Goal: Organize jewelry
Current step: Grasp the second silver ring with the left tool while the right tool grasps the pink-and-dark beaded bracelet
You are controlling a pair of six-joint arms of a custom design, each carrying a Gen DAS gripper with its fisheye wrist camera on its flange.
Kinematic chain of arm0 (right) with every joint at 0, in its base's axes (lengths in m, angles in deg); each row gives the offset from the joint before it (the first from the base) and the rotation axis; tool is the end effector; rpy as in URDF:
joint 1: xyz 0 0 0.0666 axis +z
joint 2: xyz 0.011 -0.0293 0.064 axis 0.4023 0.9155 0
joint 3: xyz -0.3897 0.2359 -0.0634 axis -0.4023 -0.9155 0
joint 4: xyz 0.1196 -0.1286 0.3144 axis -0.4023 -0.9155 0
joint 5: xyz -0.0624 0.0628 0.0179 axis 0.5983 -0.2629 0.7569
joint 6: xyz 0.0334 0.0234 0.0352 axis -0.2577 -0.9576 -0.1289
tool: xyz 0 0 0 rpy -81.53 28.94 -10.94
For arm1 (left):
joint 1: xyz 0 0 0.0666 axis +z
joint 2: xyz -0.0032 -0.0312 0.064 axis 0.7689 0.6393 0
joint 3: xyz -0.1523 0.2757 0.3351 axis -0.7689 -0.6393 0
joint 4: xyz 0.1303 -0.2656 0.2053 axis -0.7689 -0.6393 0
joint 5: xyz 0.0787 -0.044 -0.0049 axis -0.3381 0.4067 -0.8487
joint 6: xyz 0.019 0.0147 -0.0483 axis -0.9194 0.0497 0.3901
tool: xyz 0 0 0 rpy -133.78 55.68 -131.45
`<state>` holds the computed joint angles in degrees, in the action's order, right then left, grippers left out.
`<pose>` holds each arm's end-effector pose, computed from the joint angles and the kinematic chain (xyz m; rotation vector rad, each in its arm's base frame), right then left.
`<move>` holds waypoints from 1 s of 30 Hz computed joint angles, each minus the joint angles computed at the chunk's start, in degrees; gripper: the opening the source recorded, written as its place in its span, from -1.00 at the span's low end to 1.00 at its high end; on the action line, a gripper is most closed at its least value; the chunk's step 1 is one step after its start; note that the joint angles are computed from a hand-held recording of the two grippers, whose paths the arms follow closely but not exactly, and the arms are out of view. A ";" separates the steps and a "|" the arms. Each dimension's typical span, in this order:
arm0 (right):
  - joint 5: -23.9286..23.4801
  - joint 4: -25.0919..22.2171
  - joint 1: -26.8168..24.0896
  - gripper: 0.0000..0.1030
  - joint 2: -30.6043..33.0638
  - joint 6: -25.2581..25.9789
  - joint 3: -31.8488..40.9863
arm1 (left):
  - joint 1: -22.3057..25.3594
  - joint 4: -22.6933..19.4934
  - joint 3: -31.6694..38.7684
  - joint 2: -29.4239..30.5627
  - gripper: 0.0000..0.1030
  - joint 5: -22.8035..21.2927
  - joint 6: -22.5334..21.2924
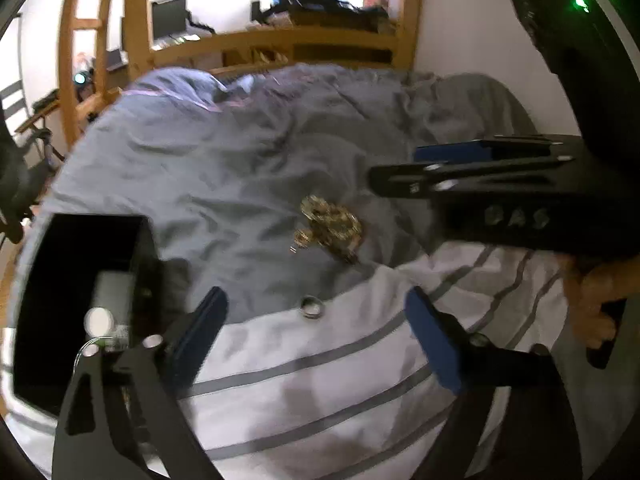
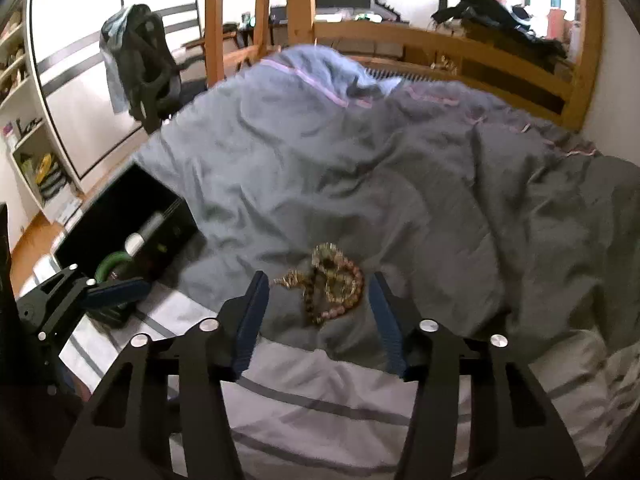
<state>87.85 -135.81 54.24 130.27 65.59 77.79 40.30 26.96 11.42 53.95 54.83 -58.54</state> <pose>0.5926 0.3422 0.4972 -0.2885 2.4016 0.1560 0.5254 -0.1005 0.4545 0.5024 2.3375 -0.2625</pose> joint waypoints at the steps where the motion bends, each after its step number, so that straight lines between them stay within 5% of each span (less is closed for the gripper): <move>1: -1.01 0.24 -0.25 -0.12 0.43 0.16 -0.37 | -0.21 0.09 0.03 0.54 0.62 -0.12 0.11; 9: -9.46 0.84 -2.03 -0.55 5.04 0.04 0.13 | -0.53 -4.85 3.14 7.69 0.03 -4.10 1.53; 14: -10.71 -3.72 -1.96 -0.60 9.81 0.02 5.40 | -0.11 -4.34 2.87 8.33 -0.02 -3.80 1.74; 15: -10.47 -4.51 -1.84 -0.83 10.41 0.38 6.28 | 0.12 -4.36 2.86 8.30 -0.13 -3.52 2.09; 19: -10.95 -2.96 -1.81 -0.84 9.64 -1.03 4.90 | 1.33 -5.99 4.27 8.67 -0.63 -1.39 3.14; 23: -12.23 4.52 -2.62 -0.84 5.46 -5.05 -0.77 | 1.16 -6.63 4.96 8.39 -0.63 -1.33 3.34; 30: -13.90 9.30 -3.03 -0.83 0.29 -7.78 -5.42 | 1.35 -6.24 6.30 6.59 -0.63 -1.63 3.88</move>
<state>73.96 -126.51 51.22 130.55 57.81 72.37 41.64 20.73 17.72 60.54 53.20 -54.66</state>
